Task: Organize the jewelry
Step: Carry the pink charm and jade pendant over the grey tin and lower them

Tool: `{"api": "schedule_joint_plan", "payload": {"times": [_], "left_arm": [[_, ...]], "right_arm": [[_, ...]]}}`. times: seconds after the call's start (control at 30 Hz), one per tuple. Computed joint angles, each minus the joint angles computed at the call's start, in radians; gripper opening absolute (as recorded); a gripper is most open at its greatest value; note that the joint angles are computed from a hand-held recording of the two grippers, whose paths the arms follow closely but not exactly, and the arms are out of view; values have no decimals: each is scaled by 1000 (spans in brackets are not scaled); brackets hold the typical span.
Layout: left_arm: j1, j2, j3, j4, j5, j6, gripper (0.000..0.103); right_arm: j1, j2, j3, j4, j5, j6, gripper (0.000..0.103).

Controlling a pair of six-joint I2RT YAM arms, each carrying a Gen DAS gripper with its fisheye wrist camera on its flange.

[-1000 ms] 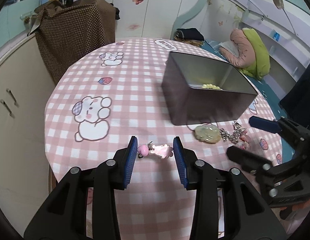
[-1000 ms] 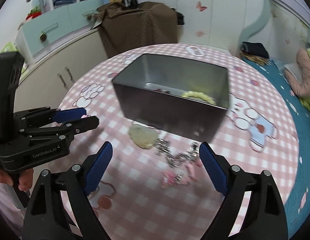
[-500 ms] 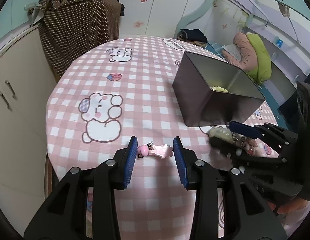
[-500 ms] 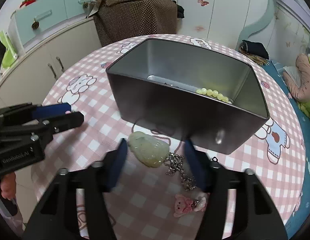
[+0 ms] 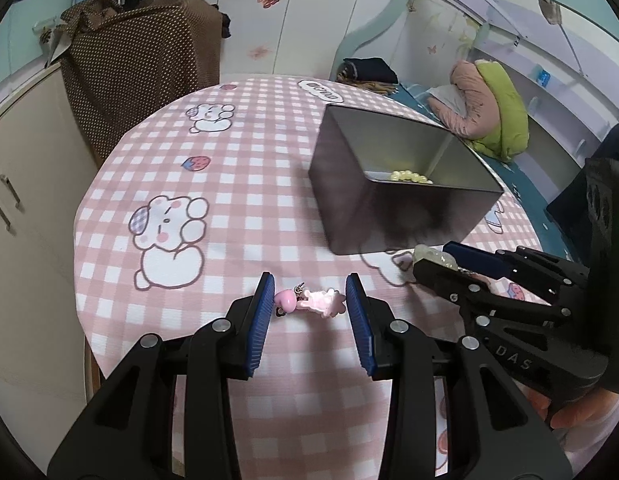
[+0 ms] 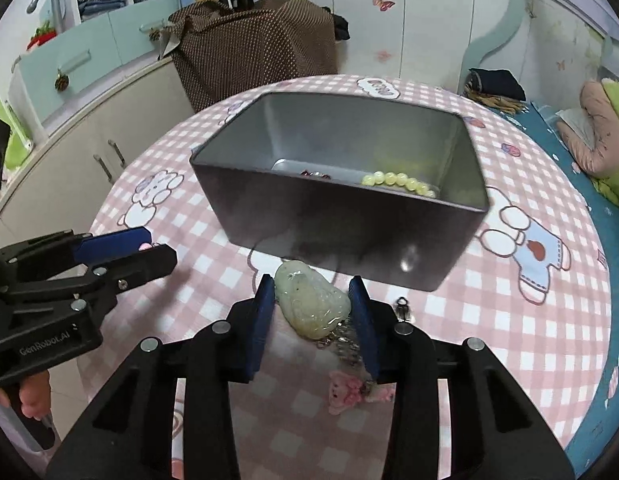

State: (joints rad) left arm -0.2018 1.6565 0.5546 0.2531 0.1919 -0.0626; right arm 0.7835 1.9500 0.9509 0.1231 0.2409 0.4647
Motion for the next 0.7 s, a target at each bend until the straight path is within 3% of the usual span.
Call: {"api": "schedule_joint_plan", "payload": {"times": [0.7], "left_arm": [[-131, -100, 24, -44, -88, -27, 37]], "right_arm": [[-36, -226, -209, 129, 38, 5, 37]]}}
